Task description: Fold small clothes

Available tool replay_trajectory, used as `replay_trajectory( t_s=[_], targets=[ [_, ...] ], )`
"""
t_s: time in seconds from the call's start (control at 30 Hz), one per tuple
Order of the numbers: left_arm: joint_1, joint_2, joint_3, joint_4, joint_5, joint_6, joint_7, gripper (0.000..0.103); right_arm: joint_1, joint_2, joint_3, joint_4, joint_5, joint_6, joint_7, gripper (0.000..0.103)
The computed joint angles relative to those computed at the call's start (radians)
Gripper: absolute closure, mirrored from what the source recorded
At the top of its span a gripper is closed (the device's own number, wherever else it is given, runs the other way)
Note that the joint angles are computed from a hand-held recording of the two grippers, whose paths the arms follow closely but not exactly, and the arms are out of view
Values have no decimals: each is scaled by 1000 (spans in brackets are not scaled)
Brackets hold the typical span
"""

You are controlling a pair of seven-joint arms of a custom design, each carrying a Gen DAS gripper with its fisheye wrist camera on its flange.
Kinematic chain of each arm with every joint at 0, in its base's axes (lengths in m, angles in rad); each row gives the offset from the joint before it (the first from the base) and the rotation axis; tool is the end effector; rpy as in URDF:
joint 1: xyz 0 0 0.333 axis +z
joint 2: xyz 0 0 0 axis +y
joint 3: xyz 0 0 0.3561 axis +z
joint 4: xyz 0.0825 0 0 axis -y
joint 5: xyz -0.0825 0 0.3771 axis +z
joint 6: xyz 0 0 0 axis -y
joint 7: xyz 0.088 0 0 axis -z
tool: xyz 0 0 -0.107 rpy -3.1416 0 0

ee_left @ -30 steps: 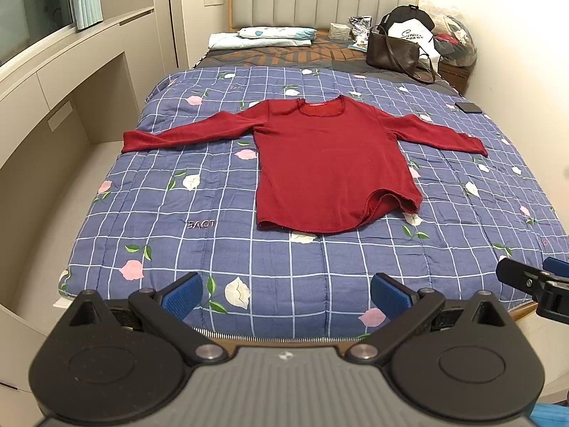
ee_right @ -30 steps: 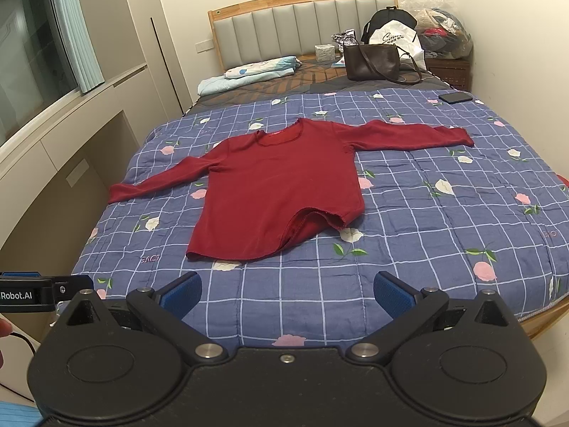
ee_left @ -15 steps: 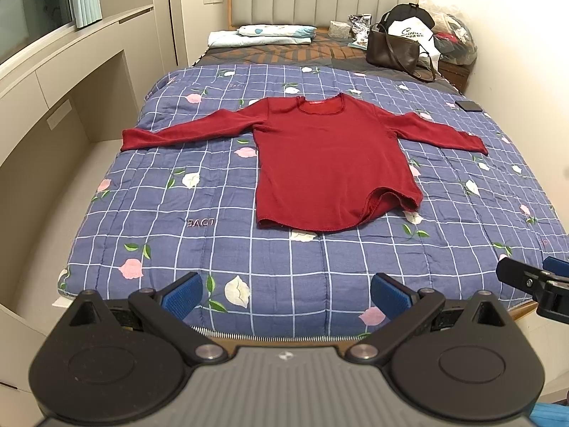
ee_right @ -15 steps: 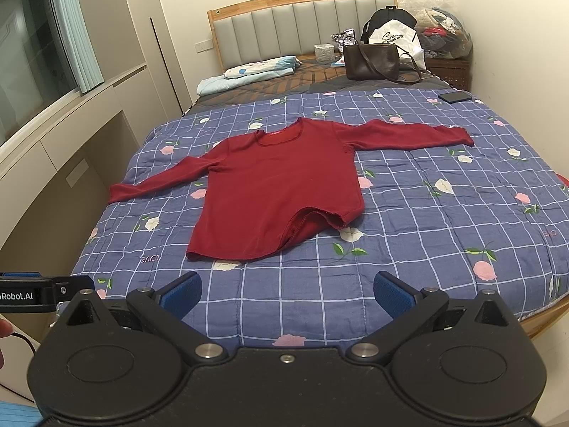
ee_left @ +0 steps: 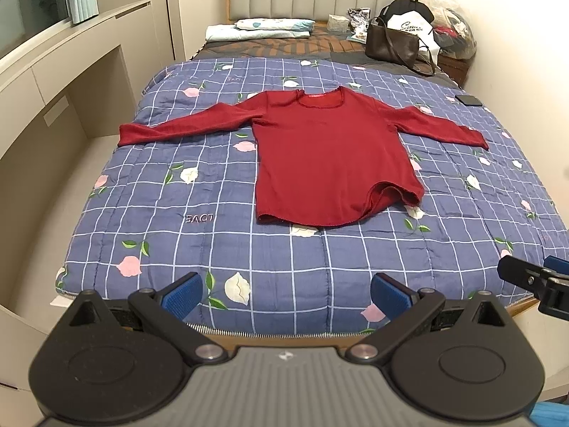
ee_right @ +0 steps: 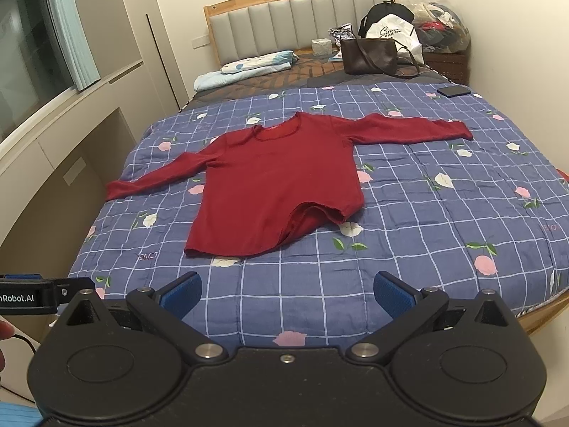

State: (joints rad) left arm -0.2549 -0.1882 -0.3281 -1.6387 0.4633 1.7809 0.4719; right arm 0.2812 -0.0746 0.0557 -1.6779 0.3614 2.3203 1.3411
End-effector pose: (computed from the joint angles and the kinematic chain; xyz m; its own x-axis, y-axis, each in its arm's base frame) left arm 0.4259 -0.2621 0.7584 0.4599 -0.8875 0.0297 -0.7194 -0.3920 -0.5735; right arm 0.5372 0.1967 0.7427 0.4704 -0.8593 -0.2005 -0.7002 -0.2252 -0.6775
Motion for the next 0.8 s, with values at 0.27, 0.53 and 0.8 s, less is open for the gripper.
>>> replay_trajectory(
  t_s=[0.27, 0.53, 0.8],
  targets=[
    [15, -5, 28, -18, -41, 30, 66, 0, 4, 10, 9, 10, -40, -2, 49, 0],
    [38, 47, 59, 13, -96, 37, 127, 0, 6, 47, 16, 53, -118, -29, 129, 0],
    [42, 193, 90, 151, -97, 18, 182, 0, -6, 160, 12, 180, -154, -47, 193, 0]
  ],
)
